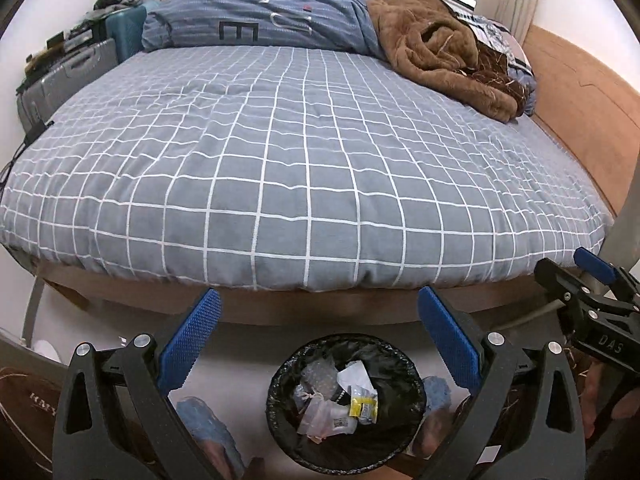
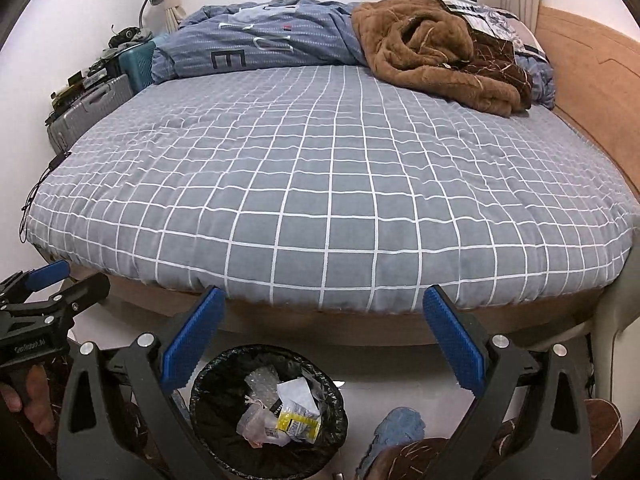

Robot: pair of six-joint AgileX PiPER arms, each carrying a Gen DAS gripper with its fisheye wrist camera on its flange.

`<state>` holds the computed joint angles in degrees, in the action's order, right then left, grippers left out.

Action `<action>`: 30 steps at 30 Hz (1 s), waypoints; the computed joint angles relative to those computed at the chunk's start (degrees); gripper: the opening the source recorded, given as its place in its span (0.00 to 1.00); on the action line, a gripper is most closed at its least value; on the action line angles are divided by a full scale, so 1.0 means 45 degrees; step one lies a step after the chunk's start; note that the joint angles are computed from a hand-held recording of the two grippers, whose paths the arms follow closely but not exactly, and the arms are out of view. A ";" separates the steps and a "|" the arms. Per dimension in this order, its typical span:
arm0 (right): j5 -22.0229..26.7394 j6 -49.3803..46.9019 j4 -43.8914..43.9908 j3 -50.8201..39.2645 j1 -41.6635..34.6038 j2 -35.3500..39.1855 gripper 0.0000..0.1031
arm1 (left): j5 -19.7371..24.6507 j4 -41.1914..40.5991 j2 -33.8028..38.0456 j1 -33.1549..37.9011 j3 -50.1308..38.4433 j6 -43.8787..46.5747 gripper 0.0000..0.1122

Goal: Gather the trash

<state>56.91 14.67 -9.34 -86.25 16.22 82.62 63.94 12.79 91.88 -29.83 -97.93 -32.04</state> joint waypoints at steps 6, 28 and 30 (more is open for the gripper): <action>0.0104 0.0104 -0.0162 -0.0133 0.0165 -0.0060 0.93 | -0.0091 0.0062 -0.0186 0.0046 0.0141 -0.0079 0.87; 0.0241 -0.0061 -0.0076 -0.0232 0.0047 0.0024 0.93 | 0.0122 0.0408 -0.0104 -0.0005 -0.0075 -0.0156 0.87; 0.0234 -0.0066 -0.0069 -0.0234 0.0039 0.0031 0.93 | 0.0123 0.0387 -0.0095 0.0010 -0.0073 -0.0140 0.87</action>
<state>57.97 14.37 -9.65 -87.30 16.40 82.76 64.49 14.53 91.45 -29.78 -98.26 -32.67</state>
